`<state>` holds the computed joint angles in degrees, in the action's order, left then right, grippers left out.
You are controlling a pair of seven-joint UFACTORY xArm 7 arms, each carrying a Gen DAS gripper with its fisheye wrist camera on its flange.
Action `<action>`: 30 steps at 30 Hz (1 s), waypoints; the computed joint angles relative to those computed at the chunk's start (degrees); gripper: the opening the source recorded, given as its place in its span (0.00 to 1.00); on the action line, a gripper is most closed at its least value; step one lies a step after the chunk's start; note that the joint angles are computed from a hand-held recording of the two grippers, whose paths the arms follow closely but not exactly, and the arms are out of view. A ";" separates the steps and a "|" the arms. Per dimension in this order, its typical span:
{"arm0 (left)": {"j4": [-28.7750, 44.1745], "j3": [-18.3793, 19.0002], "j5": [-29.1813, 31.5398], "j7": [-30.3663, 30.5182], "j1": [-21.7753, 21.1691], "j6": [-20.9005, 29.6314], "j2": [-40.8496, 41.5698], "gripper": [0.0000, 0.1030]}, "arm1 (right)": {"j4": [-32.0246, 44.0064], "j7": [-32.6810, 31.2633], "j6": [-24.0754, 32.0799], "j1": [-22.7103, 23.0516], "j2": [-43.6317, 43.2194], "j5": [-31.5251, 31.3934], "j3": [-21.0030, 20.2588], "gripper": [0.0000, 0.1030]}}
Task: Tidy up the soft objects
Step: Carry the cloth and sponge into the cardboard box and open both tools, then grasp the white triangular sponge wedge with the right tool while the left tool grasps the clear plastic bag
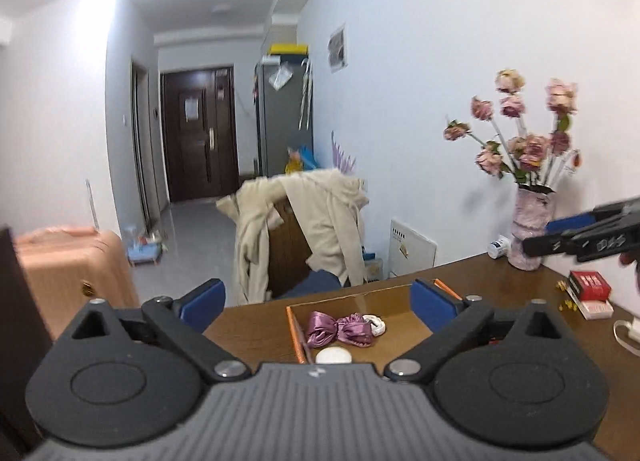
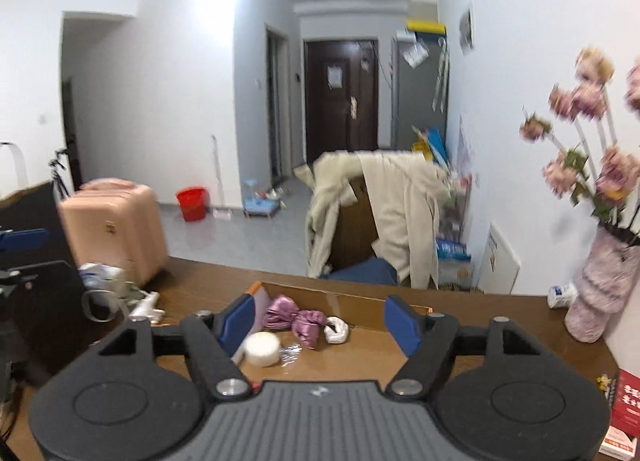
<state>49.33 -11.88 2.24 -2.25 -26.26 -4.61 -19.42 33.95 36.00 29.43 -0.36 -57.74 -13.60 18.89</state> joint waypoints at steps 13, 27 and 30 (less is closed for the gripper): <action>-34.09 1.17 -0.62 -6.46 -3.47 -11.39 -32.35 1.00 | -9.57 13.06 19.38 15.86 -33.58 4.08 22.62 0.86; -50.75 -13.75 4.25 -19.55 1.51 -17.93 -37.48 1.00 | -11.84 39.74 43.67 30.73 -31.55 10.08 42.90 0.95; -49.14 -14.22 4.22 -20.66 3.26 -20.98 -32.04 1.00 | -13.82 43.25 42.26 32.41 -29.41 9.77 42.38 0.94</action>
<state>0.19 -26.10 6.46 -22.91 -23.00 -25.59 -51.46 20.13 79.25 71.69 32.06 -87.16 -3.84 61.28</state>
